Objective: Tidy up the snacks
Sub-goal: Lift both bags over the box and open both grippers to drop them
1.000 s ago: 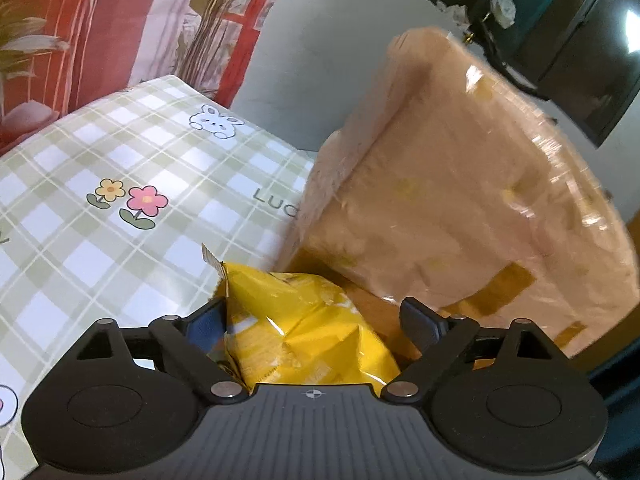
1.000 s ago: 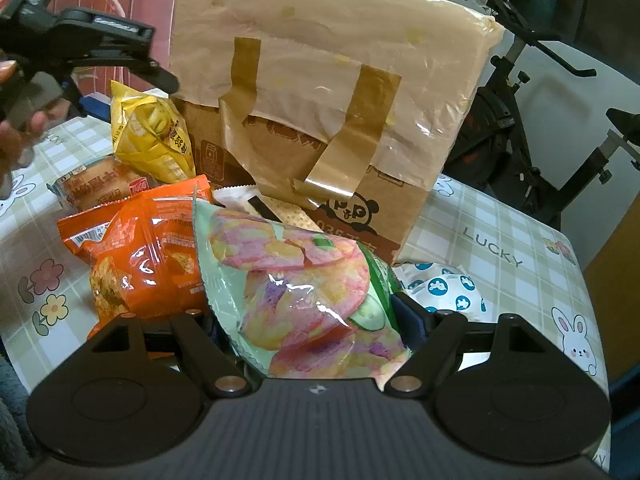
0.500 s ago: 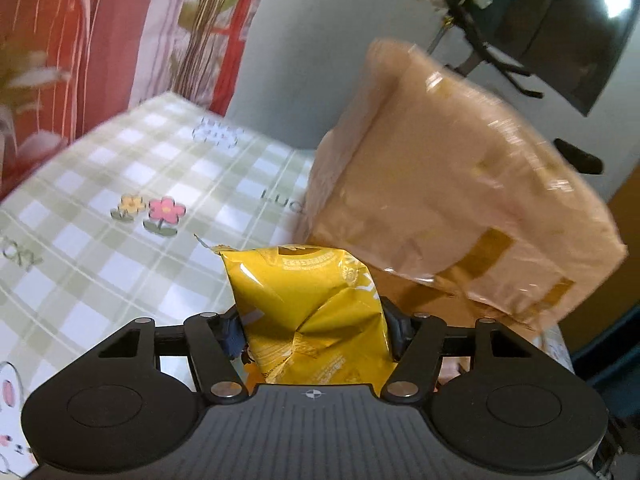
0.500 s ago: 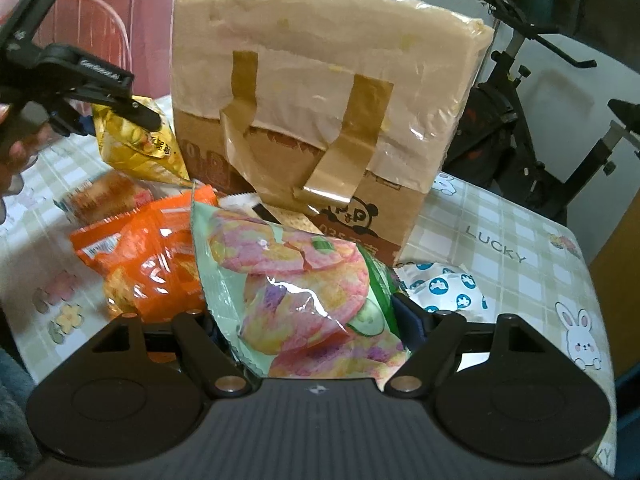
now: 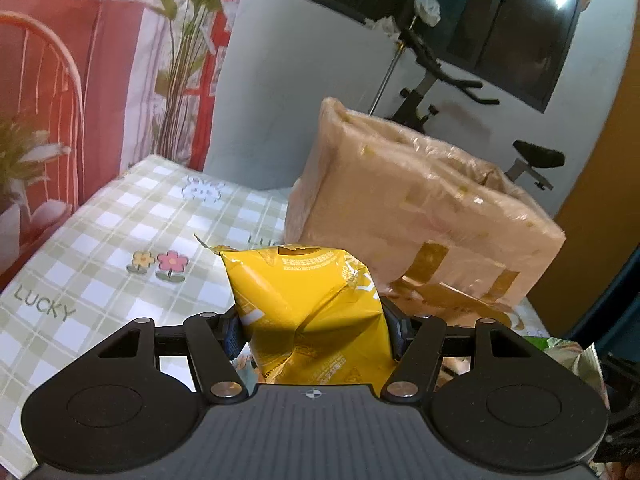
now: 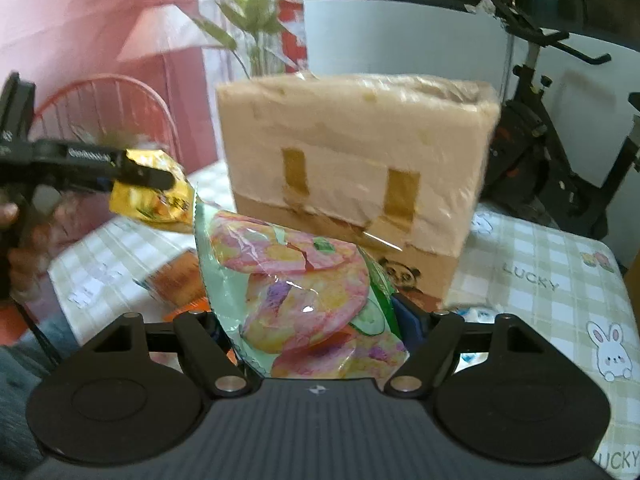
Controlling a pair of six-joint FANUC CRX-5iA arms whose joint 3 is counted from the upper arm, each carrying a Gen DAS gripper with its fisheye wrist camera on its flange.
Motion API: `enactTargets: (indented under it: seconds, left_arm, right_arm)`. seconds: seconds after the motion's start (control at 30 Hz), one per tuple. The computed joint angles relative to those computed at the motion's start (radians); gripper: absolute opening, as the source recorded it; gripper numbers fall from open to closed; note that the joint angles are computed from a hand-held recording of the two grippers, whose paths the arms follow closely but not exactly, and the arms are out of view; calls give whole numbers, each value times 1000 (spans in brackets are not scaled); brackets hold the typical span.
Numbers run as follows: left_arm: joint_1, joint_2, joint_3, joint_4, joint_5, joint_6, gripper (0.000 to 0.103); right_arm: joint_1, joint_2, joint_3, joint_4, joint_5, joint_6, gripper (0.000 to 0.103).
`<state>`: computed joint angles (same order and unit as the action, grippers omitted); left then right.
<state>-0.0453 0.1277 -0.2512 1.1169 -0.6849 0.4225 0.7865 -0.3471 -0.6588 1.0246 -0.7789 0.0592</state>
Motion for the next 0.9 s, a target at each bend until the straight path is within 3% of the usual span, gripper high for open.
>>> enactTargets:
  seconds: [0.23, 0.47, 0.67, 0.9]
  left_arm:
    - [-30, -34, -41, 170, 16, -190, 67]
    - [-87, -22, -8, 328, 19, -333, 67]
    - [-165, 16, 61, 471, 64, -469, 67]
    - [-234, 107, 198, 458, 143, -462, 68]
  right_arm:
    - [0, -38, 9, 106, 7, -84, 77]
    - [-108, -75, 35, 305, 127, -226, 77]
    - [-257, -29, 128, 321, 274, -214, 77]
    - [-429, 87, 255, 255, 409, -241, 77]
